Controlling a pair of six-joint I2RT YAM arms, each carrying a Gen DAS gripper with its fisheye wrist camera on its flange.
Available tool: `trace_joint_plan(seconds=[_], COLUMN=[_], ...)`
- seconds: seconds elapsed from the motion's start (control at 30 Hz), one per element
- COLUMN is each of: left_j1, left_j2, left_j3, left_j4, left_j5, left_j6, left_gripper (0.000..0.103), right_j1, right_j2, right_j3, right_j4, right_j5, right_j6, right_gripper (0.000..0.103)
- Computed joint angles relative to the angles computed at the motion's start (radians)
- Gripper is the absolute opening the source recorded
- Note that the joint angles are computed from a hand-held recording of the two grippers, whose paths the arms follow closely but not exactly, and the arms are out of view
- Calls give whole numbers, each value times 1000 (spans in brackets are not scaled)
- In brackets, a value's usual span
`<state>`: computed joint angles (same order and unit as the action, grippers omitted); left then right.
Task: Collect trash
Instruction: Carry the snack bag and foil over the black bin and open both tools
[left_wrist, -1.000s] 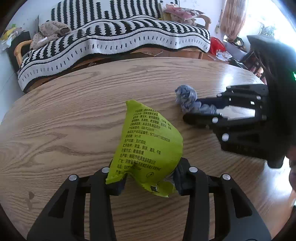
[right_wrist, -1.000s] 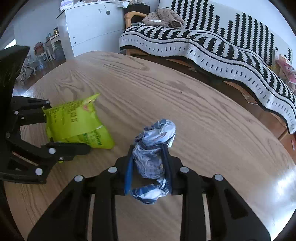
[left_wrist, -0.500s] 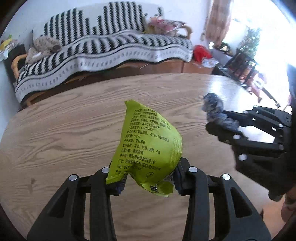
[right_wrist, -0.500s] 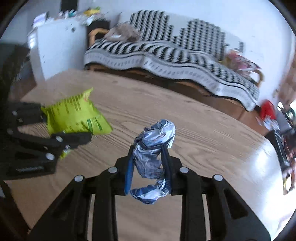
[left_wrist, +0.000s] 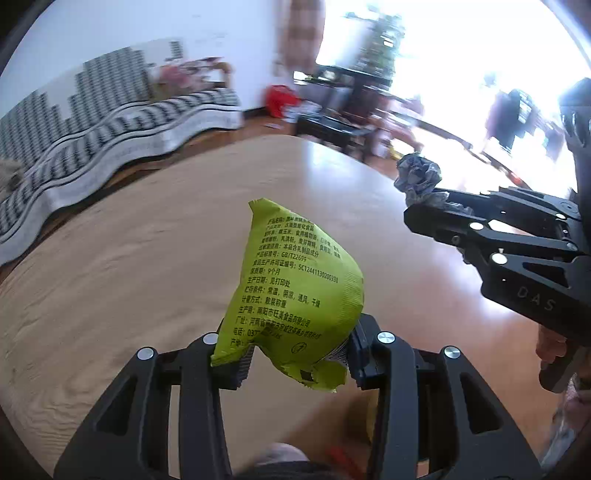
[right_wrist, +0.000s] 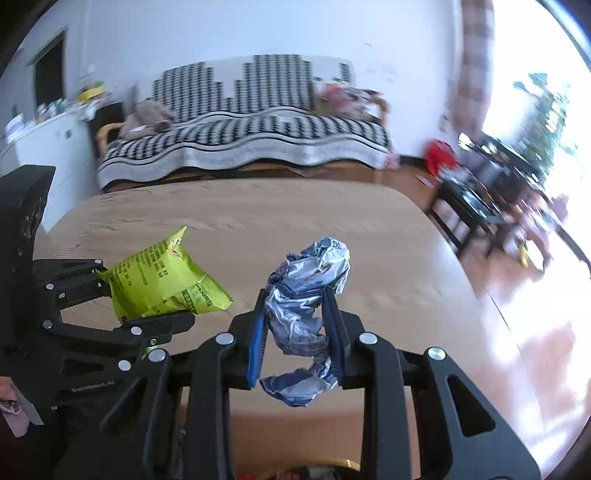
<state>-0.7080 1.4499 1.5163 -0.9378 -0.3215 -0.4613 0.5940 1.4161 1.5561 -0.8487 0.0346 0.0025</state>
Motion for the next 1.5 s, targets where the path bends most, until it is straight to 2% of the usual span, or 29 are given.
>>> trace_joint_plan(seconds=[0.07, 0.13, 0.27, 0.37, 0.43, 0.53, 0.63, 0.83, 0.93, 1.03, 1.07, 1.3, 1.33, 1.37, 1.4, 1.43, 1.47, 1.5], left_j1=[-72, -138, -239, -282, -318, -358, -345, -316, -309, -318, -320, -328, -327, -326, -326, -329, -332, -331], left_j2=[58, 125, 244, 335, 401, 492, 551, 525, 505, 528, 536, 556, 559, 562, 561, 557, 547, 540], left_j3=[32, 49, 61, 5, -16, -66, -82, -154, -183, -153, -134, -97, -96, -100, -108, -115, -129, -139], left_j4=[6, 33, 81, 172, 202, 248, 240, 301, 317, 316, 305, 292, 295, 304, 320, 333, 352, 366], left_j5=[11, 66, 156, 277, 301, 341, 398, 423, 432, 433, 434, 442, 449, 456, 458, 447, 431, 434], left_j6=[-34, -83, -149, -271, -328, -357, -351, -367, -362, -377, -380, -381, -381, -382, -393, -409, -424, -427], left_gripper=[40, 40, 40, 40, 40, 40, 40, 40, 40, 40, 40, 42, 43, 52, 78, 93, 97, 97], right_j1=[-106, -213, -562, -760, -906, -1069, -1152, -1160, -1033, -1002, -961, -918, -915, -916, -921, -926, -933, -947], right_j2=[-140, -248, -413, -437, -448, -411, -344, -313, -337, -350, -349, -327, -321, -316, -307, -305, -315, -329], right_j3=[-127, -225, -412, -563, -720, -880, -956, -959, -946, -940, -950, -949, -950, -949, -948, -944, -940, -936], right_j4=[-24, -49, -162, -230, -230, -201, -169, -162, -138, -145, -118, -90, -87, -87, -88, -91, -92, -93], right_j5=[-45, -103, -327, -416, -464, -504, -494, -477, -457, -440, -431, -412, -413, -414, -421, -422, -414, -415], right_j6=[-15, -42, -129, -189, -244, -292, -342, -363, -230, -203, -159, -110, -105, -104, -106, -106, -101, -104], right_gripper=[29, 29, 29, 29, 29, 29, 29, 29, 29, 29, 29, 29, 31, 36, 46, 80, 97, 97])
